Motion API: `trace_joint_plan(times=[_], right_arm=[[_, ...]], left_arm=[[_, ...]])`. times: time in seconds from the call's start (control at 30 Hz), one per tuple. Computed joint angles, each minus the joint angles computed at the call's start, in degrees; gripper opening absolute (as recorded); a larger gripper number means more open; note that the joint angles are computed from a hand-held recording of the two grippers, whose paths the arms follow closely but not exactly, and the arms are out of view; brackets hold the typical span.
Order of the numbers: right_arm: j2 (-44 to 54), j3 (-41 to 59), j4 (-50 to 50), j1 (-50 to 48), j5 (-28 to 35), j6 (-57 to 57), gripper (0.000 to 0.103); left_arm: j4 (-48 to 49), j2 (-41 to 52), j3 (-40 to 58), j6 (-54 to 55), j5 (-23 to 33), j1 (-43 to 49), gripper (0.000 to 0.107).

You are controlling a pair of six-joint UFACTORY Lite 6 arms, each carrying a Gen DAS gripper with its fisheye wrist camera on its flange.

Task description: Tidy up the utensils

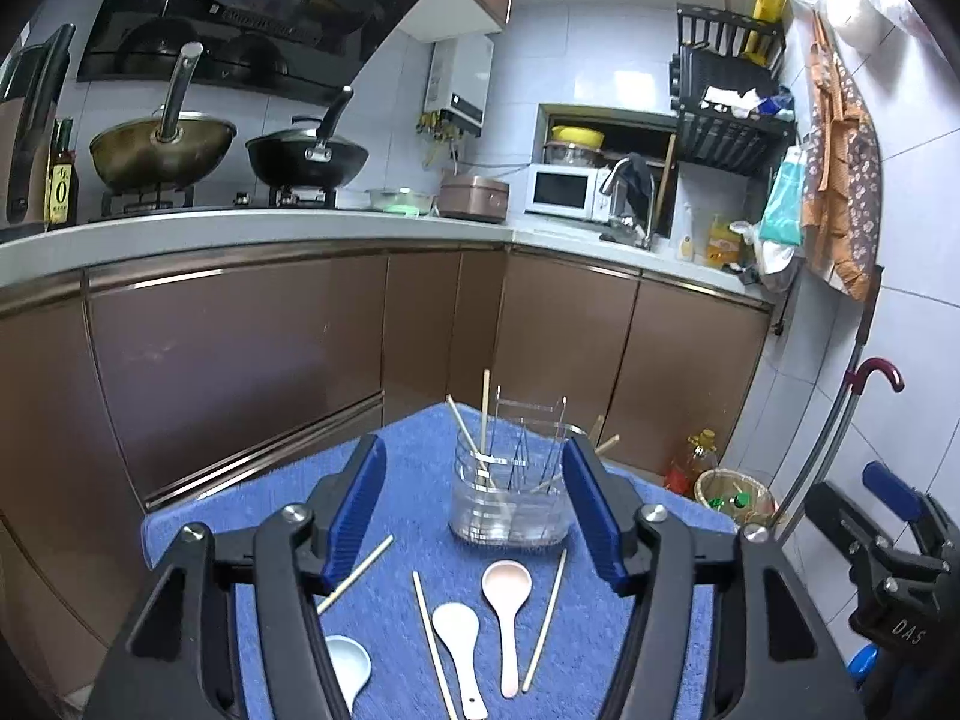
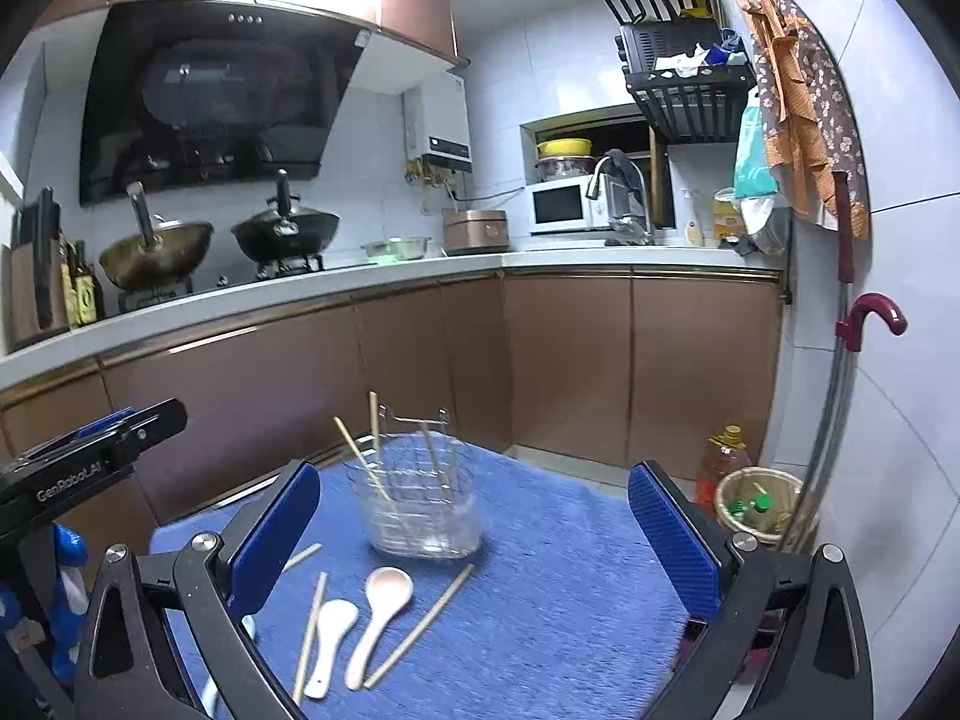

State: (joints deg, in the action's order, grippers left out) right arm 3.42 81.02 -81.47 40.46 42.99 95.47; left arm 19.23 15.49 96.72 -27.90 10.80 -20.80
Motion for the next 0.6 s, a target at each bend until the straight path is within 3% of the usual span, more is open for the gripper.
trace_joint_plan(times=[0.27,0.6], right_arm=[[-1.4,-3.9,-0.8,-3.6,-1.0,2.3,0.103],[-1.7,-7.7,-2.7,-10.8,-9.7,5.6,0.103]], left_arm=[[10.6,4.5,2.6,-11.3,3.2,-1.7,0.059],[16.0,12.1,9.5,-16.2,7.9,-4.4,0.059]])
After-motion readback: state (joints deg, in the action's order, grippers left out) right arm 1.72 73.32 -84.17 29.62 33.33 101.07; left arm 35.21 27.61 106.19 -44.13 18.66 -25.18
